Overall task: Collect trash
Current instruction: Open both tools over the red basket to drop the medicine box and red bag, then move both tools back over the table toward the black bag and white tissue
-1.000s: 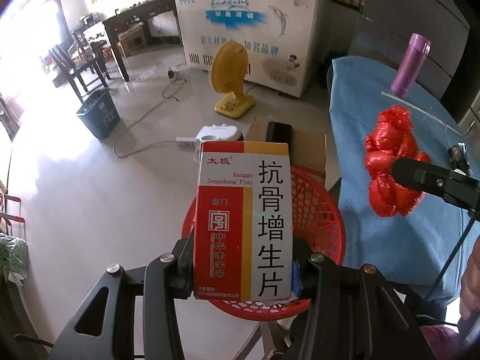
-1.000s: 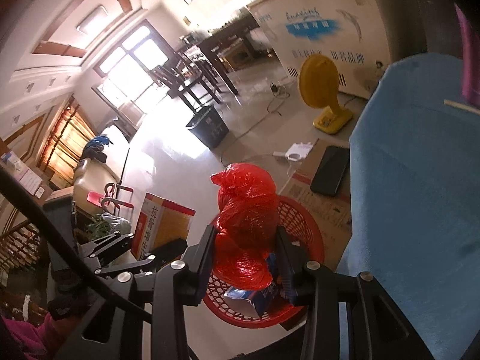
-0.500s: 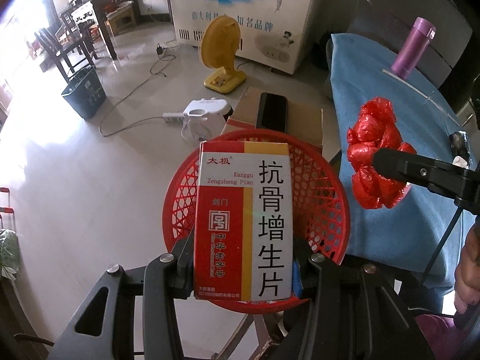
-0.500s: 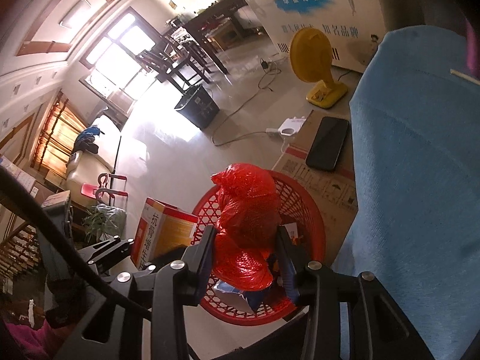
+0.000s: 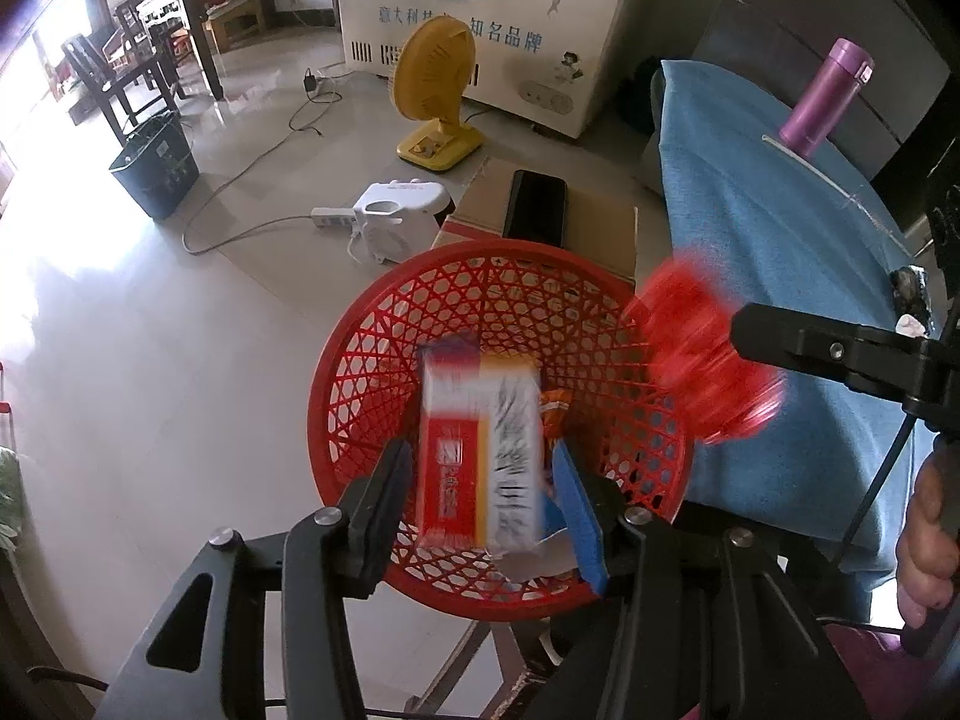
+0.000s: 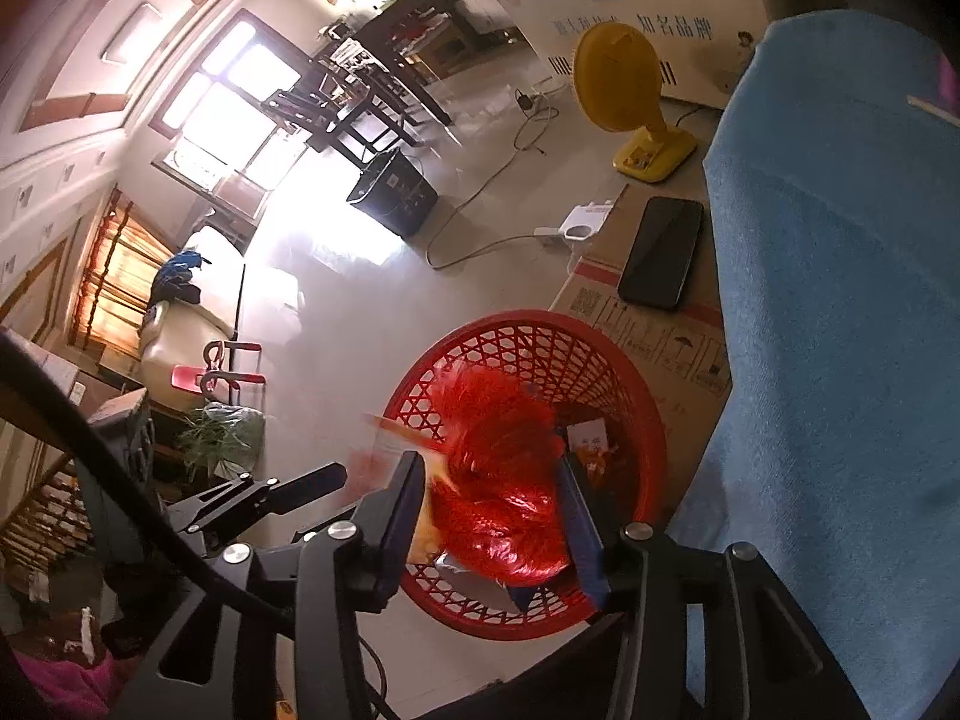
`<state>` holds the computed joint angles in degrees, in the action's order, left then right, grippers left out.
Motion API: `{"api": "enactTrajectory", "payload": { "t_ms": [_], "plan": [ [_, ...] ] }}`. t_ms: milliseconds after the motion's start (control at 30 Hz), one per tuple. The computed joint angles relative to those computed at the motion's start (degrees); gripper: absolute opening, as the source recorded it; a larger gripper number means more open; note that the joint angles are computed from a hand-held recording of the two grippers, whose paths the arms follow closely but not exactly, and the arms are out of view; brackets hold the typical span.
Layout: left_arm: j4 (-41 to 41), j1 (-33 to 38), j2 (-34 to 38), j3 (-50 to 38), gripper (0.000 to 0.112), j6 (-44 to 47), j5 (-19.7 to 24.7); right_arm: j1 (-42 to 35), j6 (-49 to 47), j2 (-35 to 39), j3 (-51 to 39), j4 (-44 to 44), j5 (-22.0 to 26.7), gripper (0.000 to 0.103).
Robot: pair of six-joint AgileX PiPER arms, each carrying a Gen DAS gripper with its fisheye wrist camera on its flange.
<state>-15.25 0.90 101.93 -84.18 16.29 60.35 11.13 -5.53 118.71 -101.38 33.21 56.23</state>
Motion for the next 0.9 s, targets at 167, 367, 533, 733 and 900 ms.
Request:
{"api": "enactTrajectory", "payload": {
  "t_ms": [167, 367, 533, 733, 900],
  "plan": [
    [0.36, -0.56, -0.90, 0.70, 0.054, -0.37, -0.11, -0.29, -0.96, -0.69, 1.05, 1.08, -0.10, 0.051],
    [0.96, -1.34, -2.26, 0.99, 0.054, -1.08, 0.06, -1.47, -2.14, -3.35, 4.49, 2.56, -2.18, 0.051],
    [1.72, -2.76, -3.70, 1.16, 0.054, -1.79, 0.19, -2.58, -2.67, -5.86, 7.12, 3.57, -3.28, 0.051],
    [2.88, -5.29, -5.47, 1.23, 0.054, -3.10, 0.47, -4.17, -4.45, -9.73, 10.99, 5.46, -4.69, 0.051],
    [4.11, -8.11, -6.46, 0.65, 0.054, -4.27, 0.76, -6.86, -7.02, -13.39, 15.22, 8.18, -6.21, 0.051]
  ]
}}
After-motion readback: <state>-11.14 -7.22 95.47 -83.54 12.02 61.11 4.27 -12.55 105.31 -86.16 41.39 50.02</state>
